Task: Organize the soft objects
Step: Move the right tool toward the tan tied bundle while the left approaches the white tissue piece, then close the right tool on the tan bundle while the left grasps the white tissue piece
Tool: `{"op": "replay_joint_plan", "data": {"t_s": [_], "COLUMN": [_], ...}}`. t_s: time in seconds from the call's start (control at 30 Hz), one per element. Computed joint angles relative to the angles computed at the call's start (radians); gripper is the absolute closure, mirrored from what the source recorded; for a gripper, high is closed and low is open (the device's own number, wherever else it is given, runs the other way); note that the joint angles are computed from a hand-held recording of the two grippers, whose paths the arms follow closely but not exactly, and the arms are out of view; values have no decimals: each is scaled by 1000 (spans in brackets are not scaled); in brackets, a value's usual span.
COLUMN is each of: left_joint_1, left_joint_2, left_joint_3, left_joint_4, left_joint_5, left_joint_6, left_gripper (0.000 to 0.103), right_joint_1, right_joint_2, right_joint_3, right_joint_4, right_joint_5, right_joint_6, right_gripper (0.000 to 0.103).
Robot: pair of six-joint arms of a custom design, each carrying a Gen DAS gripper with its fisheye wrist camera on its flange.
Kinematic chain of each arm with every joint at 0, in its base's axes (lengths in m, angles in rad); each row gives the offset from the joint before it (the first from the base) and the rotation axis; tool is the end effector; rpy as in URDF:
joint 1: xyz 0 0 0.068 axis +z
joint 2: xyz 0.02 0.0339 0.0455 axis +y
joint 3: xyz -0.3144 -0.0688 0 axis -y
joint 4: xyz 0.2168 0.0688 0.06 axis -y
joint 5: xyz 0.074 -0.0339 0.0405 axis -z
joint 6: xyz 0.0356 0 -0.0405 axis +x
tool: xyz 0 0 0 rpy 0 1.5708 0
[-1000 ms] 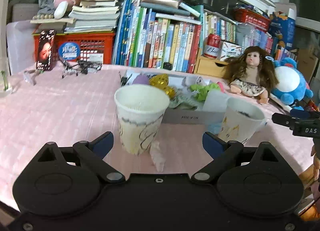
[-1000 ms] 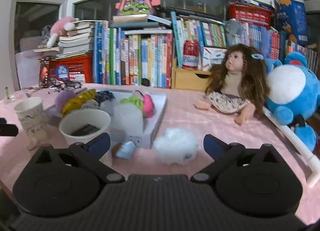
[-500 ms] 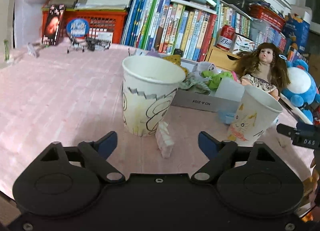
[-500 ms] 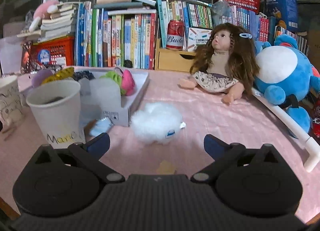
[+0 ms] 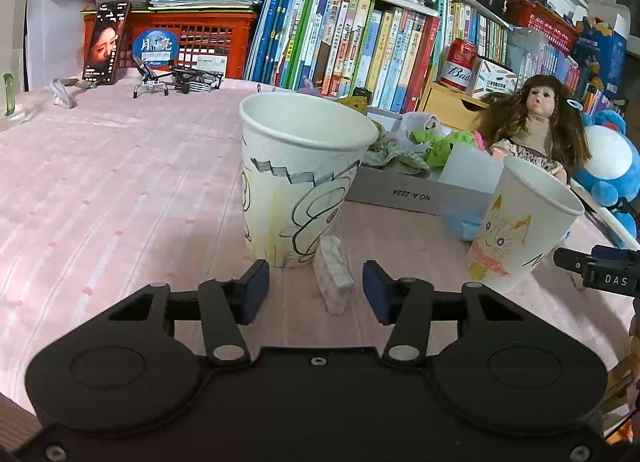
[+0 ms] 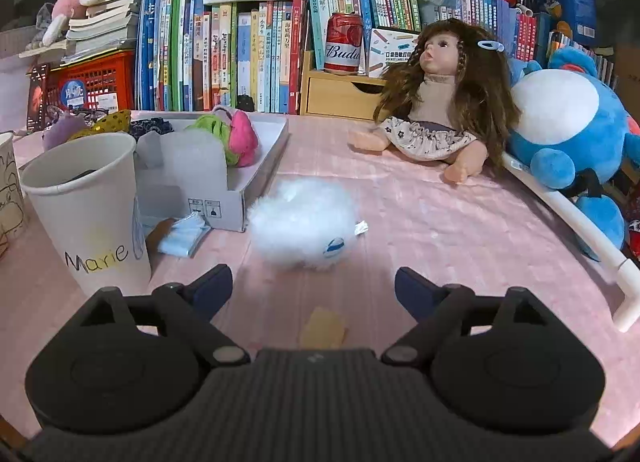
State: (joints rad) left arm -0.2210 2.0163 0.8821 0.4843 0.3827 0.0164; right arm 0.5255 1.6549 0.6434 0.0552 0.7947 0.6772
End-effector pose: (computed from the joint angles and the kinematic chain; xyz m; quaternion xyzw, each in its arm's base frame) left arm 0.3744 -0.0977 0.1614 0.1881 0.8633 -0.2140 0.4166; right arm 0.2457 0.1131 0.1940 0.1833 0.8675 -0.1464 0.4386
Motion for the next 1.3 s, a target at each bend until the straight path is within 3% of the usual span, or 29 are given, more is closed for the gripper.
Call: {"op": "replay_joint_plan", "data": {"t_s": [0.3, 0.7, 0.83, 0.9, 1.07, 1.3], "left_joint_1": [-3, -21, -29, -30, -34, -27], "left_joint_2": [1, 2, 3, 5, 4, -44], "left_joint_3": [-2, -15, -13, -13, -6, -38], "left_joint_4": [7, 37, 38, 38, 29, 34], "left_joint_5": [-2, -21, -29, -29, -30, -2], "left_joint_6": [6, 4, 9, 17, 27, 58], "left_gripper": [61, 75, 81, 84, 90, 90], "right_joint_1": [-9, 68, 71, 64, 64, 76], "right_joint_2": [-17, -39, -26, -23, 2, -10], "right_joint_3": [-7, -56, -50, -49, -16, -9], "right_joint_4": [11, -57, -60, -53, -93, -84], "right_joint_5": [-13, 3, 7, 0, 21, 35], "right_joint_6": [-20, 142, 148, 150, 171, 154], "right_gripper": [11, 20, 30, 40, 79, 80]}}
